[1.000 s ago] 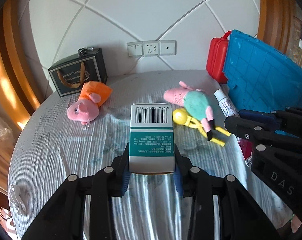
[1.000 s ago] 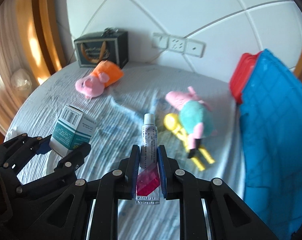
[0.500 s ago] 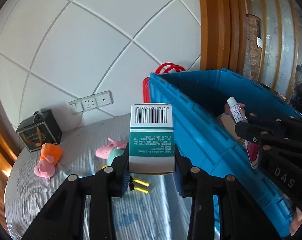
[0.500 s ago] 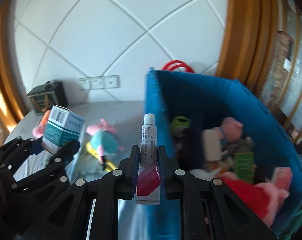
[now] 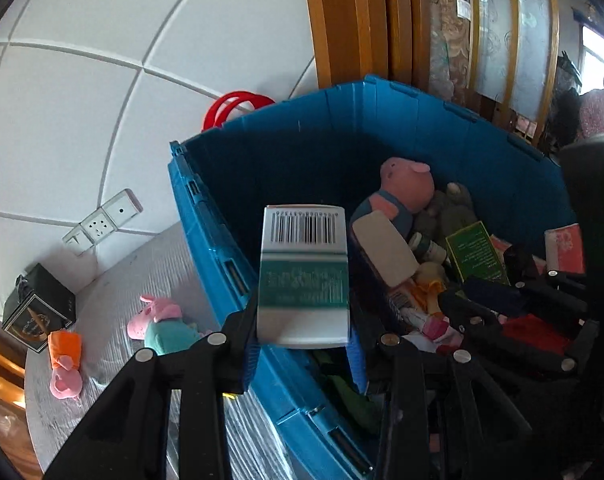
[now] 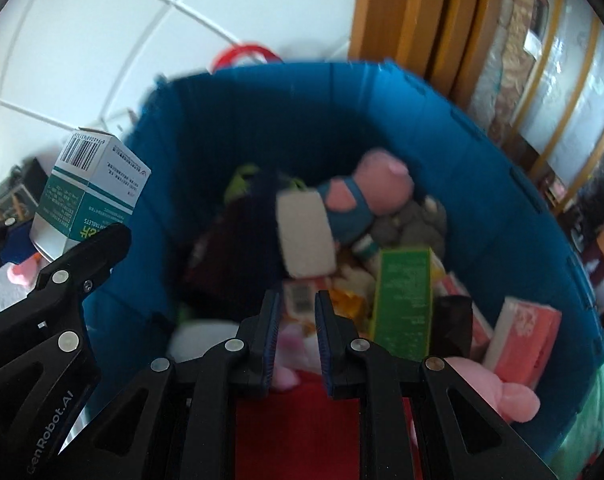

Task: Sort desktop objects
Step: 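Open both tools to drop the box and tube into the crate, then withdraw both open tools toward the orange-dressed pig plush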

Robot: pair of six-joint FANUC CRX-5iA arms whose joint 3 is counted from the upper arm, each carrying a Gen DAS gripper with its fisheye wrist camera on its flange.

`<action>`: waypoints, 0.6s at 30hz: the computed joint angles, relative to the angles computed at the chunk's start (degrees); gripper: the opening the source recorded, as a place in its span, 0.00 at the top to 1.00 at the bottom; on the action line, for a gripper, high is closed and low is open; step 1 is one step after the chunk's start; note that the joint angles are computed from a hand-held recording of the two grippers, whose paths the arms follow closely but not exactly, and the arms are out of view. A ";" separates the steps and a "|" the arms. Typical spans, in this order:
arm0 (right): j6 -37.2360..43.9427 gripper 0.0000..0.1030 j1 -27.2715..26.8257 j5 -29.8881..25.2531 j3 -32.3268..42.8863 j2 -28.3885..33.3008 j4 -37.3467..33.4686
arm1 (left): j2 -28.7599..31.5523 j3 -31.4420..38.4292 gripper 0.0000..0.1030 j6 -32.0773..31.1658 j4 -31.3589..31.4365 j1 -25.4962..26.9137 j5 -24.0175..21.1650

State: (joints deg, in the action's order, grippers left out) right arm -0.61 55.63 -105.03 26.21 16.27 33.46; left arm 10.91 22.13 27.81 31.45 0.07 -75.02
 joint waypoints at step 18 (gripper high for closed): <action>2.70 0.05 -0.79 -3.14 2.36 2.19 2.07 | 4.70 4.35 0.63 0.29 6.30 1.74 -5.79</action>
State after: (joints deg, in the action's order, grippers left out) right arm 2.09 54.84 -108.17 28.57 18.45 35.53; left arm 15.61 26.48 28.11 37.74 1.81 -80.81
